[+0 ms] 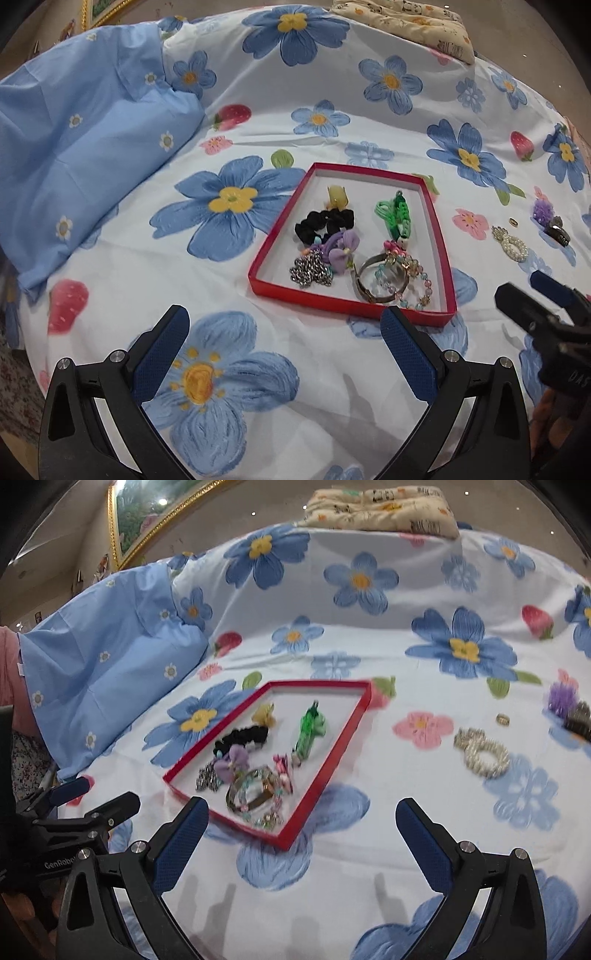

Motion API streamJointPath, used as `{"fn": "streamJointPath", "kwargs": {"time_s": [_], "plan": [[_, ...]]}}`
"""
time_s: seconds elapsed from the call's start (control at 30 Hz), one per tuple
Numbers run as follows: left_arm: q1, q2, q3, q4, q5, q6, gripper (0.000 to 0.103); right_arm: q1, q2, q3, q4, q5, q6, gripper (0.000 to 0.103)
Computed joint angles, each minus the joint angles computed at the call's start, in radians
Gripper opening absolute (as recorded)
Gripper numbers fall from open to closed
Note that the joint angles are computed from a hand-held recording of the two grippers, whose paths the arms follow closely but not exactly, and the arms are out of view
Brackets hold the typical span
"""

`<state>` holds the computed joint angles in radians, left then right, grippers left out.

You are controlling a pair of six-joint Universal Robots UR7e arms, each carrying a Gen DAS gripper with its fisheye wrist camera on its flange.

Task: Organize jewelry

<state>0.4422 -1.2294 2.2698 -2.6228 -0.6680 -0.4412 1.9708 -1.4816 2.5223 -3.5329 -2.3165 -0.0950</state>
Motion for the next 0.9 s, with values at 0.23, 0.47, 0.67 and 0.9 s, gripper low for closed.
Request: {"fn": "streamJointPath", "kwargs": {"time_s": [0.23, 0.47, 0.67, 0.9], "plan": [[0.005, -0.007, 0.011, -0.010, -0.024, -0.003, 0.103, -0.003, -0.010, 0.009, 0.042, 0.017, 0.020, 0.102], [0.005, -0.003, 0.018, -0.038, -0.028, 0.020, 0.103, -0.001, -0.003, 0.010, 0.045, 0.009, 0.033, 0.102], [0.008, -0.006, 0.018, -0.041, -0.041, 0.023, 0.103, 0.005, 0.007, 0.008, 0.040, -0.006, 0.024, 0.102], [0.010, -0.013, 0.021, -0.048, -0.041, 0.021, 0.103, 0.008, 0.005, 0.003, 0.057, -0.010, 0.029, 0.102]]}}
